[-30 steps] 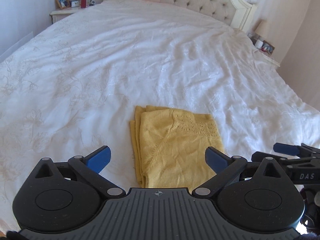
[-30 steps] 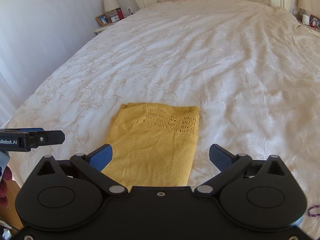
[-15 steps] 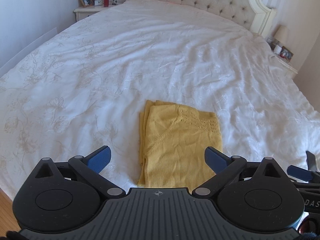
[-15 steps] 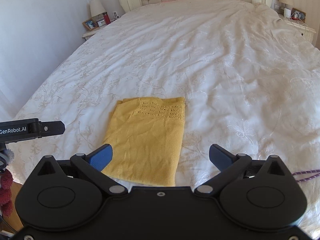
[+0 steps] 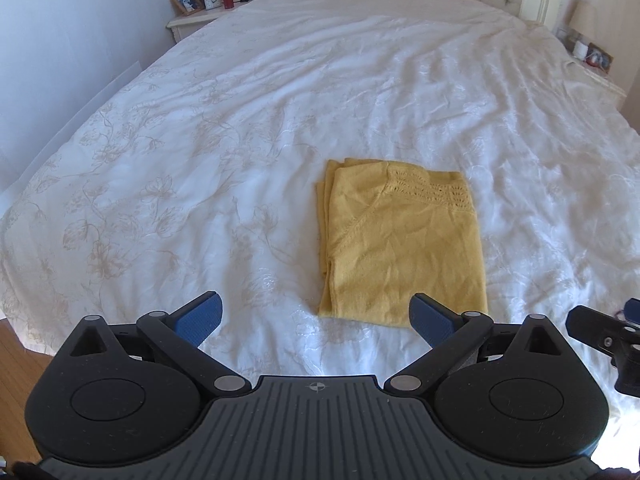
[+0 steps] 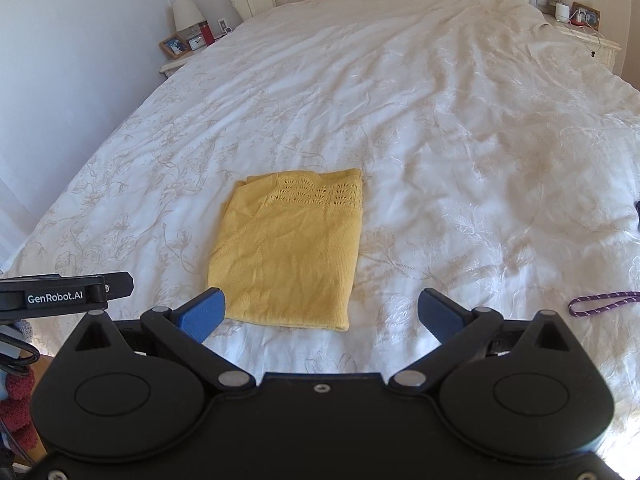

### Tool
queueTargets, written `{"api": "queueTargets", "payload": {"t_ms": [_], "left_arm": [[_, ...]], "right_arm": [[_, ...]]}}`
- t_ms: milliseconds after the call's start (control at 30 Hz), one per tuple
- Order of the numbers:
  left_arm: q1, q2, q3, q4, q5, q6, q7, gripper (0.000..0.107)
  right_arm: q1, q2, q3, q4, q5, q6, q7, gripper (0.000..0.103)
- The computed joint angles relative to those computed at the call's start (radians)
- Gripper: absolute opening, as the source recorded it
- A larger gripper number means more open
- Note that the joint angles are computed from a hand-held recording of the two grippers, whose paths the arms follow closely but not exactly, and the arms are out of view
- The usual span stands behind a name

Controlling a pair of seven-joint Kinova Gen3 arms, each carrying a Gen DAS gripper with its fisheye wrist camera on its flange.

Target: Fold small clothes

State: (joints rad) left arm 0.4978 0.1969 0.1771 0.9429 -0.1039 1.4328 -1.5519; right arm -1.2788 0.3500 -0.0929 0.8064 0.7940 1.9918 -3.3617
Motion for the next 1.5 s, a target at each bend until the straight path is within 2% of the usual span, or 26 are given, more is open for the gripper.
{"api": "queueTargets", "payload": {"t_ms": [533,1500], "left_arm": [[0.008,0.011,0.005,-0.020,0.018,0.046,-0.004,0.101],[0.001,0.045,-0.010,-0.051,0.035,0.083,-0.020,0.101]], "right_arm": [[-0.014,0.014,0.012,-0.026,-0.008,0.022,-0.022,0.102],[0.015,0.008,0.011,-0.012,-0.027,-0.018,-0.015,0.102]]}}
